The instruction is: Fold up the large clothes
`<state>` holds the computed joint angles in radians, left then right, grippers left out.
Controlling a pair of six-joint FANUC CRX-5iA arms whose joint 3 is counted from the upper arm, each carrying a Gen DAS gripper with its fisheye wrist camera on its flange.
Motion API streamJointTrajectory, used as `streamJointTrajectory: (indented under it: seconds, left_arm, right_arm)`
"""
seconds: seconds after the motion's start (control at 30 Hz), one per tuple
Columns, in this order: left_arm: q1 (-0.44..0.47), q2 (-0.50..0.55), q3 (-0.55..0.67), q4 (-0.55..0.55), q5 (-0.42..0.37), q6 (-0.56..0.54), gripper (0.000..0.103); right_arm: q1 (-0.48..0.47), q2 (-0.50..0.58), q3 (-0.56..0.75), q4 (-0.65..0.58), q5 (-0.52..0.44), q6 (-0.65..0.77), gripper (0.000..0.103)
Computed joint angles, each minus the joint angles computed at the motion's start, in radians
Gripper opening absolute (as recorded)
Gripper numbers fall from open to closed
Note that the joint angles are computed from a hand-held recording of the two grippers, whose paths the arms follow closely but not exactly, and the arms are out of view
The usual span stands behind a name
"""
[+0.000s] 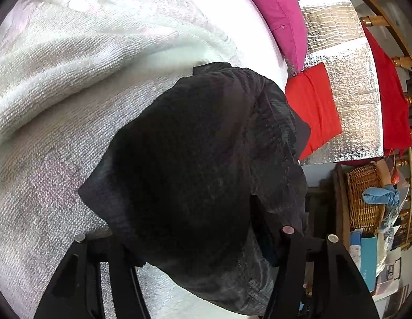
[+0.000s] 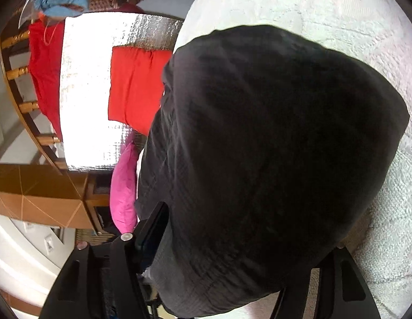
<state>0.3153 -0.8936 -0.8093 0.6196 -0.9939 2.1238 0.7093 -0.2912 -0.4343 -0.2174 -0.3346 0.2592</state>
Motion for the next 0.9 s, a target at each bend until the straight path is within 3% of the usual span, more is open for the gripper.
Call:
streamJointTrajectory:
  seconds: [0.07, 0.1, 0.23, 0.3, 0.47, 0.57, 0.7, 0.83, 0.9]
  left_arm:
    - [-0.017, 0.010, 0.017, -0.031, 0.006, 0.016, 0.060]
    - [-0.024, 0.014, 0.024, -0.042, 0.006, 0.025, 0.058]
    - [-0.062, 0.034, 0.061, -0.100, 0.019, 0.058, 0.048]
    - [-0.091, 0.039, 0.085, -0.136, 0.025, 0.079, 0.041]
    - [-0.078, -0.004, 0.092, -0.138, 0.001, 0.058, 0.035]
    - [-0.021, -0.043, 0.083, -0.106, -0.058, 0.015, 0.034]
    - [0.021, -0.098, 0.080, -0.096, -0.140, -0.003, 0.034]
    - [0.163, -0.209, 0.056, -0.026, -0.305, -0.081, 0.034]
    - [0.121, -0.204, 0.088, -0.082, -0.311, -0.049, 0.035]
  right_arm:
    - [-0.006, 0.004, 0.014, -0.018, -0.029, 0.033, 0.068]
    - [-0.006, 0.007, 0.024, -0.021, -0.052, 0.051, 0.062]
    - [0.009, 0.000, 0.009, 0.048, -0.070, -0.024, 0.051]
    - [0.043, -0.009, -0.021, 0.186, -0.068, -0.135, 0.048]
    - [0.098, -0.047, -0.084, 0.461, -0.052, -0.340, 0.040]
    - [0.123, -0.072, -0.090, 0.526, -0.076, -0.358, 0.038]
    - [0.154, -0.129, -0.097, 0.485, -0.144, -0.315, 0.038]
    - [0.200, -0.205, -0.126, 0.474, -0.217, -0.314, 0.038]
    - [0.226, -0.239, -0.147, 0.485, -0.241, -0.321, 0.038]
